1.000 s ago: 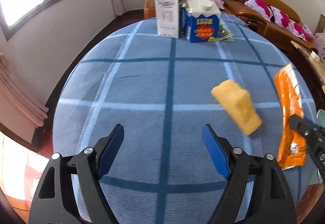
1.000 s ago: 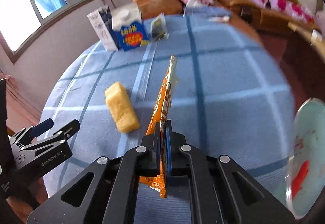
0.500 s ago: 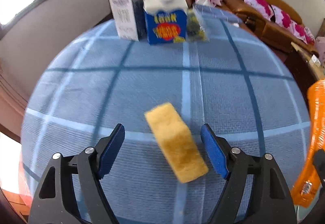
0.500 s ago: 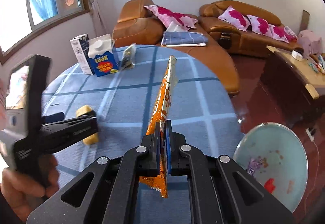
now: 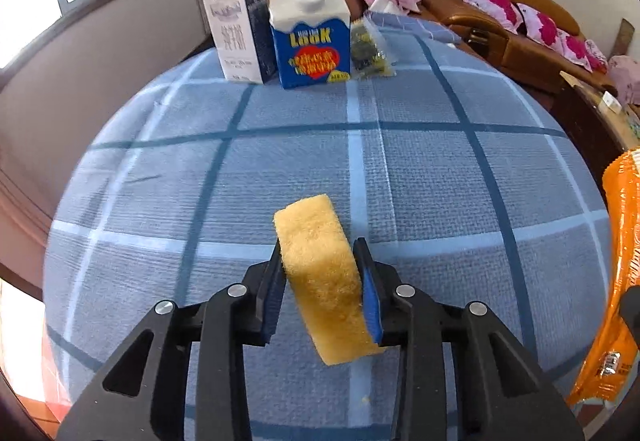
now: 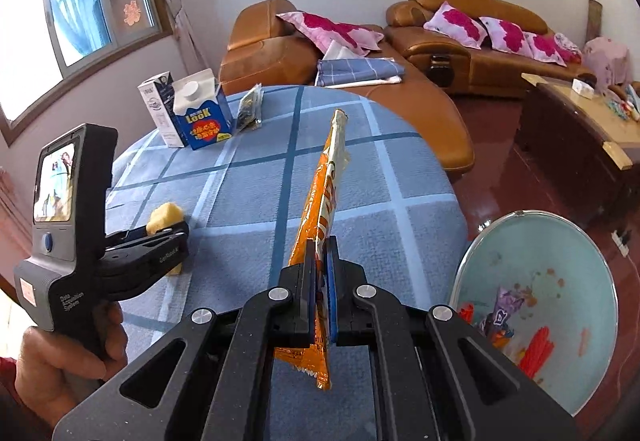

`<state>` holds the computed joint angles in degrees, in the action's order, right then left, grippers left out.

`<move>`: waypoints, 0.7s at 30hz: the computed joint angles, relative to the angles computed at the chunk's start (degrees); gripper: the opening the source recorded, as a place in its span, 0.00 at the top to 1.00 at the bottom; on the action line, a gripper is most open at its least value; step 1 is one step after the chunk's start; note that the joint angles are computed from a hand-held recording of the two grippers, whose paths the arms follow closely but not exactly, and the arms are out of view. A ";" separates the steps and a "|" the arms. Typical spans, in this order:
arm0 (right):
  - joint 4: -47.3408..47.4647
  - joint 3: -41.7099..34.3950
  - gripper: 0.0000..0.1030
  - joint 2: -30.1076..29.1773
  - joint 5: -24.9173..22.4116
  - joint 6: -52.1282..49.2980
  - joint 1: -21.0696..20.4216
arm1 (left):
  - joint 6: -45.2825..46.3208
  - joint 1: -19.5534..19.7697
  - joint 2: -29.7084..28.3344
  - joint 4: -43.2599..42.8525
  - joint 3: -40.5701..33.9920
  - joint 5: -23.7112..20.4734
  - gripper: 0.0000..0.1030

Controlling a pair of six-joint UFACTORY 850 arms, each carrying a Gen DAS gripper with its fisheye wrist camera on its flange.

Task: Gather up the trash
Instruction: 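Carry the yellow sponge with the left gripper while the right carries the orange wrapper over the bucket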

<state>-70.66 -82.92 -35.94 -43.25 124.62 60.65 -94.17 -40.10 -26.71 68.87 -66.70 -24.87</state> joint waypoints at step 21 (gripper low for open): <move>-2.23 5.72 0.95 4.42 -7.93 5.44 5.98 | -12.82 -5.93 10.10 12.44 9.75 -4.03 0.68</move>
